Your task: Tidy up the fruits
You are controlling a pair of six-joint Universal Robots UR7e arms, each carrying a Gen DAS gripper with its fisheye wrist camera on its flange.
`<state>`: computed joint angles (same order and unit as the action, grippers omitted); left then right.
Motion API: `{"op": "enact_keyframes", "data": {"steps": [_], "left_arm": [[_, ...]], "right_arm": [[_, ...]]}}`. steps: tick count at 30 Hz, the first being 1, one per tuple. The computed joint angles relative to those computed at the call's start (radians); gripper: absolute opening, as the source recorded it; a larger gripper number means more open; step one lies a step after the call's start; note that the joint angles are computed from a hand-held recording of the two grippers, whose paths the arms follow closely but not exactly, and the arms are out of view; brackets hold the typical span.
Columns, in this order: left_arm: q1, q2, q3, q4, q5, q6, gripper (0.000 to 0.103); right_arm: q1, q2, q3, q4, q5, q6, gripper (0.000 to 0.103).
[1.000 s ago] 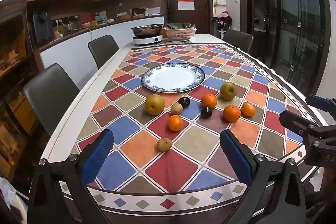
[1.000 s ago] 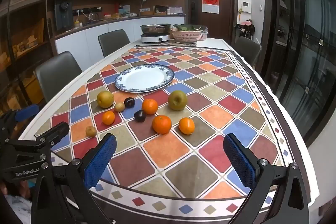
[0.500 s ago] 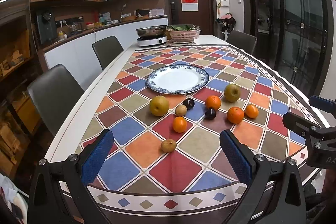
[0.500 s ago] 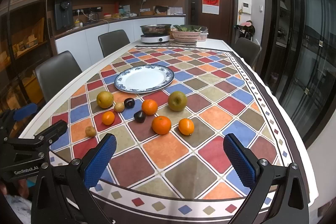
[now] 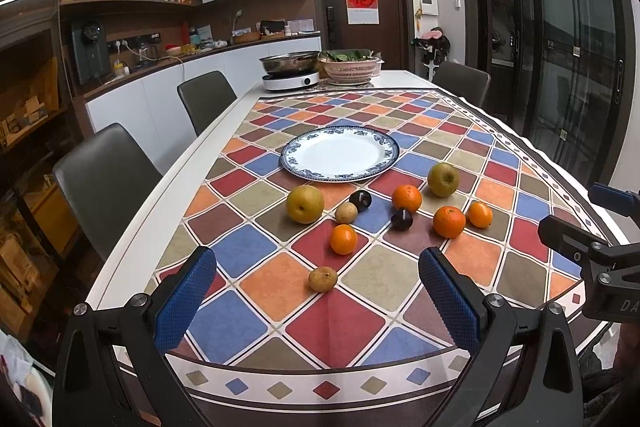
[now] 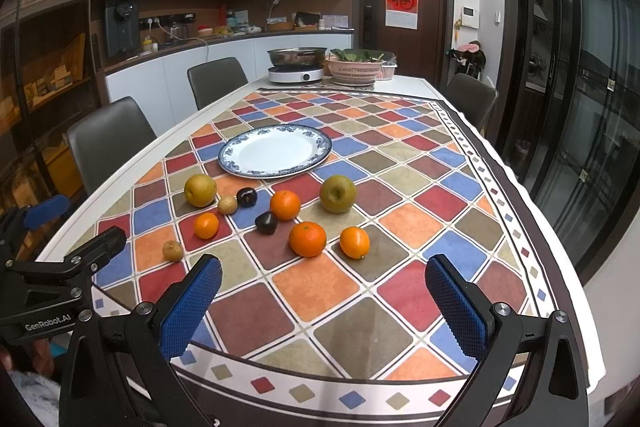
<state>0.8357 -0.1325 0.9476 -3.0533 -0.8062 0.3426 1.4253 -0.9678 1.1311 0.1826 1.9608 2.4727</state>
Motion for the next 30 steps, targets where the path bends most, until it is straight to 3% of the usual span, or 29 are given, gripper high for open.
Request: {"op": "enact_keyframes", "data": {"steps": [30], "left_arm": [[0.0, -0.008, 0.01, -0.023, 0.001, 0.007, 0.103]], "right_arm": [[0.004, -0.003, 0.008, -0.01, 0.004, -0.006, 0.102]]}}
